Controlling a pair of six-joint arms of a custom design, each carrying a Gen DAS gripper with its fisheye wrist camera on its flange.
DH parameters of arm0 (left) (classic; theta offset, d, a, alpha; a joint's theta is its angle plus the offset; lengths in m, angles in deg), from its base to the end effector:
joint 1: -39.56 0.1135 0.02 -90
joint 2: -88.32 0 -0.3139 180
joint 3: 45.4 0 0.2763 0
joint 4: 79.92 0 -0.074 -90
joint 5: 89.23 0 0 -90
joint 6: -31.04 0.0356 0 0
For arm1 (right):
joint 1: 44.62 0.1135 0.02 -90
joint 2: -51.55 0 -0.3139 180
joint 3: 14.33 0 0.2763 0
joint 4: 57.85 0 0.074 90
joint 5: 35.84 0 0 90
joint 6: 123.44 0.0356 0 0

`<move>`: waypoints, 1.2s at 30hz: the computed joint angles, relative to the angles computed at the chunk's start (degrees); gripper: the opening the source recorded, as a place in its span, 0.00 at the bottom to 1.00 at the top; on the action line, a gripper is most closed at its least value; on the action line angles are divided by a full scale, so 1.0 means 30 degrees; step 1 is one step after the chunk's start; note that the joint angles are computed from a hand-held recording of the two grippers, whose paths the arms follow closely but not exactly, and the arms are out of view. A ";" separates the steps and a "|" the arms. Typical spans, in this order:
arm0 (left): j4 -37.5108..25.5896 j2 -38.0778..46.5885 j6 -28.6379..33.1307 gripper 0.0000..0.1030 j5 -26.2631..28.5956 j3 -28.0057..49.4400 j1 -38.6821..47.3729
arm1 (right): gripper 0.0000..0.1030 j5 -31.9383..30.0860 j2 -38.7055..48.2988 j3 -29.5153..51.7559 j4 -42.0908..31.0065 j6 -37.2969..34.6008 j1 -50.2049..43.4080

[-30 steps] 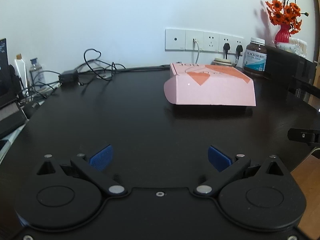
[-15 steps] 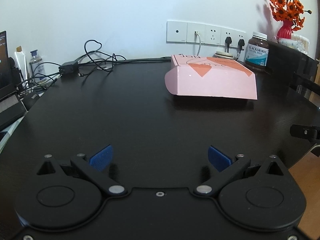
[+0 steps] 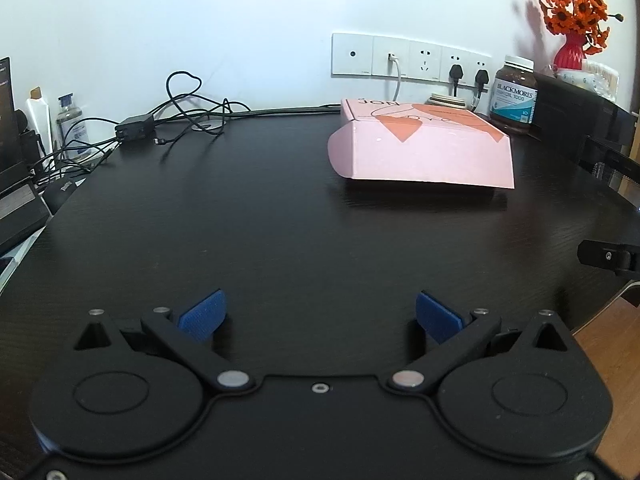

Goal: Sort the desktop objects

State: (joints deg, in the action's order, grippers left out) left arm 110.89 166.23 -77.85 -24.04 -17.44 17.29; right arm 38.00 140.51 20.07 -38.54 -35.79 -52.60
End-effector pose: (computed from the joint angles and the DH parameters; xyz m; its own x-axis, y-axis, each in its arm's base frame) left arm 0.2042 -0.0675 0.1418 -0.5665 -0.0856 -0.8196 -0.1486 0.9889 -0.0005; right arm 0.2617 -0.0267 0.1398 -0.5673 0.0398 -0.8225 -0.1151 0.9852 0.1270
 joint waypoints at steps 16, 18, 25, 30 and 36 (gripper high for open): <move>-0.0488 -0.0709 -0.0218 1.00 -0.0375 0.0079 -0.0233 | 0.99 0.0538 -0.0670 -0.0682 0.1231 0.0057 0.0419; -0.0559 -0.0700 -0.0254 1.00 -0.0378 0.0103 -0.0282 | 0.99 0.0546 -0.0704 -0.0657 0.1130 0.0050 0.0437; -0.0682 -0.0710 -0.0383 1.00 -0.0397 0.0121 -0.0331 | 0.99 0.0498 -0.0724 -0.0661 0.1094 0.0179 0.0230; -0.0690 -0.0532 -0.0353 1.00 -0.0570 0.0216 -0.0407 | 0.99 0.0497 -0.0625 -0.0706 0.1140 0.0176 0.0128; -0.1184 -0.0327 -0.0570 1.00 -0.0881 0.0668 -0.0304 | 0.99 0.0373 -0.0653 -0.0706 0.1078 0.0339 0.0026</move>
State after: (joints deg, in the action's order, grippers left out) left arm 107.33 165.25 -79.56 -26.68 -15.44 16.38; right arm 39.12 138.56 17.95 -35.31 -34.77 -52.52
